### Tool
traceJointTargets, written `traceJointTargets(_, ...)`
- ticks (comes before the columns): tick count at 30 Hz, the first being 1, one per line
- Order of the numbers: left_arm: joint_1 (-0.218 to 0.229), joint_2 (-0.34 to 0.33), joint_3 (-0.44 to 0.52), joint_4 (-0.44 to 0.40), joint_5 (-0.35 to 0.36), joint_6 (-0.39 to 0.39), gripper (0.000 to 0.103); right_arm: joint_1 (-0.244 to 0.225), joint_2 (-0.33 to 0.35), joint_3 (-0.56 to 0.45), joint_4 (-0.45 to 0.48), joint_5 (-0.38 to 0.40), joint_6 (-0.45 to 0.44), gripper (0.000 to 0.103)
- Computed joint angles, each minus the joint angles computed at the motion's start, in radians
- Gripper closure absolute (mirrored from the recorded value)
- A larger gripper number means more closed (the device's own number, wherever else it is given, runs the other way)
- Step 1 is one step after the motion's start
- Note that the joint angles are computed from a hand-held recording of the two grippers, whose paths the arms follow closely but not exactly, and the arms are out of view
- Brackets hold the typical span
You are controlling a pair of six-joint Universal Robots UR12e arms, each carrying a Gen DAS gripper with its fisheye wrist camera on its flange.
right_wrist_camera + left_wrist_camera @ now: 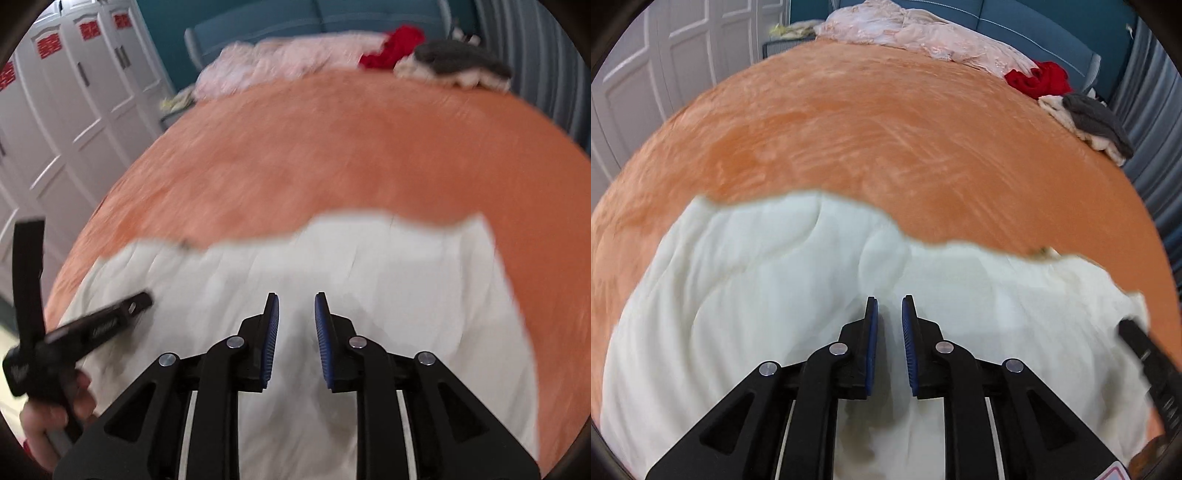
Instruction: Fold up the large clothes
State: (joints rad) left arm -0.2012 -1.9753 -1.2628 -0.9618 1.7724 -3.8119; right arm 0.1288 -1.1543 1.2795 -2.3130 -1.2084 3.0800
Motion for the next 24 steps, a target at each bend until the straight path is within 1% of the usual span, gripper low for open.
traceJointTargets(2, -0.013, 0.021, -0.021, -0.016, 0.003, -0.003, 0.088, 0.003, -0.022, 0.03, 0.047, 0.024, -0.014, 0.083)
traceJointTargets(3, -0.022, 0.029, -0.031, -0.017, 0.01, -0.001, 0.088, 0.006, -0.03, 0.043, 0.062, 0.024, -0.022, 0.083)
traceJointTargets(6, -0.037, 0.038, -0.04, -0.042, 0.004, -0.008, 0.088, 0.022, -0.039, 0.062, 0.087, -0.006, -0.024, 0.083)
traceJointTargets(7, -0.045, 0.035, -0.038, -0.061, 0.016, -0.003, 0.088, 0.027, -0.037, 0.061, 0.093, -0.024, -0.024, 0.083)
traceJointTargets(11, -0.064, 0.014, -0.017, -0.103, 0.075, 0.027, 0.087, 0.037, -0.028, 0.061, 0.096, -0.062, -0.028, 0.084)
traceJointTargets(14, -0.067, 0.007, -0.013, -0.115, 0.088, 0.027, 0.087, 0.044, -0.026, 0.067, 0.082, -0.091, -0.045, 0.084)
traceJointTargets(17, -0.074, -0.001, -0.008, -0.125, 0.116, 0.042, 0.087, 0.052, -0.024, 0.073, 0.061, -0.118, -0.053, 0.084)
traceJointTargets(21, -0.087, -0.011, -0.001, -0.137, 0.162, 0.062, 0.088, 0.057, -0.024, 0.077, 0.045, -0.136, -0.054, 0.084)
traceJointTargets(24, -0.088, -0.014, 0.003, -0.138, 0.171, 0.062, 0.088, 0.059, -0.024, 0.078, 0.042, -0.139, -0.048, 0.084)
